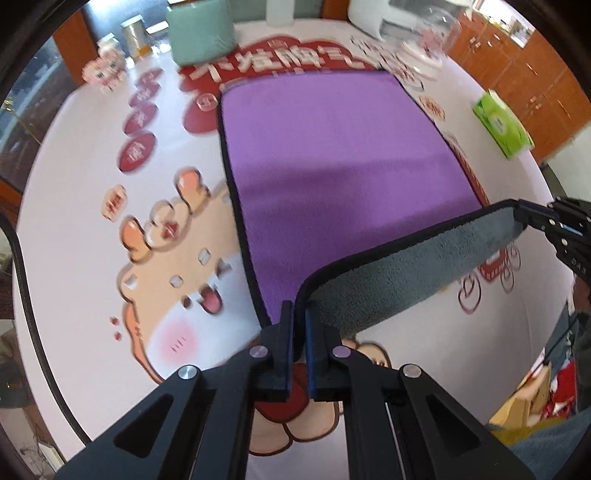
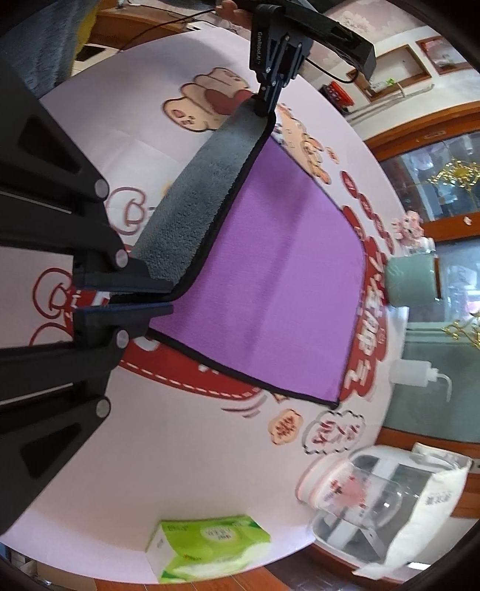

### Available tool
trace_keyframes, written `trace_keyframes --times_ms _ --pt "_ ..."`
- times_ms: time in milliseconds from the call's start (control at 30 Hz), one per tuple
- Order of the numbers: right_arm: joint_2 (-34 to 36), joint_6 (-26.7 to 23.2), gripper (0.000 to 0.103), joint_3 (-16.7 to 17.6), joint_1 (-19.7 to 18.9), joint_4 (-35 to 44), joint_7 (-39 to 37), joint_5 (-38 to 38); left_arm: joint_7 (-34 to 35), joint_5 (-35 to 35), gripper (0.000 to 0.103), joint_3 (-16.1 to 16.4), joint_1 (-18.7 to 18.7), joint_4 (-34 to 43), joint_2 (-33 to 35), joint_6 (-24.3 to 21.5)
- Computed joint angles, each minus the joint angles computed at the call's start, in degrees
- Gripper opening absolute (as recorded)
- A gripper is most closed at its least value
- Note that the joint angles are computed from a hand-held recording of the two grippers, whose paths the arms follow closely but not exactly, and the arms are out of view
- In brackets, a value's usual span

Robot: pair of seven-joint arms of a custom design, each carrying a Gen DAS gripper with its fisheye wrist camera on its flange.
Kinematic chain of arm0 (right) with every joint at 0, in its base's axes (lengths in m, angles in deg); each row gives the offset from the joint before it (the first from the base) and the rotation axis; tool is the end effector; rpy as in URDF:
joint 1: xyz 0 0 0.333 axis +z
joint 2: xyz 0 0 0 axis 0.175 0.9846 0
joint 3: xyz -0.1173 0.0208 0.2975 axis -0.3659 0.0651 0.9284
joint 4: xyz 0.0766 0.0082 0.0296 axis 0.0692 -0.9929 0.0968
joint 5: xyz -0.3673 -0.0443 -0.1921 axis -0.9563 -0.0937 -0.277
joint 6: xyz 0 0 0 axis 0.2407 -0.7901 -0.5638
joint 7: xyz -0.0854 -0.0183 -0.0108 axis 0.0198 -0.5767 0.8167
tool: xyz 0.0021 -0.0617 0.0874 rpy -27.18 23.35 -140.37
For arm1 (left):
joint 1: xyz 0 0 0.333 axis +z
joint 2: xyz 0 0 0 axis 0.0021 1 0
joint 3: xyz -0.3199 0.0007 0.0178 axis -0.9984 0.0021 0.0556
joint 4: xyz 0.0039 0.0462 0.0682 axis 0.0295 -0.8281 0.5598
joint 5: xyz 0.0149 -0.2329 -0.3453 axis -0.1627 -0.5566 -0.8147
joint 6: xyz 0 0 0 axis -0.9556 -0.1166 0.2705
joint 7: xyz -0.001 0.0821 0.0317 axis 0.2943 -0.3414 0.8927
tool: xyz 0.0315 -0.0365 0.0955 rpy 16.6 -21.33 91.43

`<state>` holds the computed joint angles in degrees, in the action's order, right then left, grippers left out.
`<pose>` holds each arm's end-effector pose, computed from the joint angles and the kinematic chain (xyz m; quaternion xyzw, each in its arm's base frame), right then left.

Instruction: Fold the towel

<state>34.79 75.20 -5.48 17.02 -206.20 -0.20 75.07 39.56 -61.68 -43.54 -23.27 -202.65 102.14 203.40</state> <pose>0.5987 0.1568 0.3284 -0.9024 0.3526 -0.0756 0.2361 0.5232 -0.3410 0.3124 -0.7306 0.6674 -0.1251 0.0713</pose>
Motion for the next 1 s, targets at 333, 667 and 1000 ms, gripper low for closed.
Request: trace_keyframes --times_ms 333,667,1000 --pt "4.3 9.1 0.005 0.0 2.3 7.4 12.0 -6.5 -7.1 11.0 0.003 3.1 0.0 9.7 2.0 -6.8" --pt "16.7 11.3 0.005 -7.4 9.7 24.6 37.7 -25.4 -9.5 17.9 0.003 6.5 -0.6 25.8 11.8 -13.0" --pt "29.6 5.5 0.005 -10.2 12.5 42.3 52.9 -35.9 -7.3 14.2 0.003 9.3 0.2 38.6 22.9 -15.3"
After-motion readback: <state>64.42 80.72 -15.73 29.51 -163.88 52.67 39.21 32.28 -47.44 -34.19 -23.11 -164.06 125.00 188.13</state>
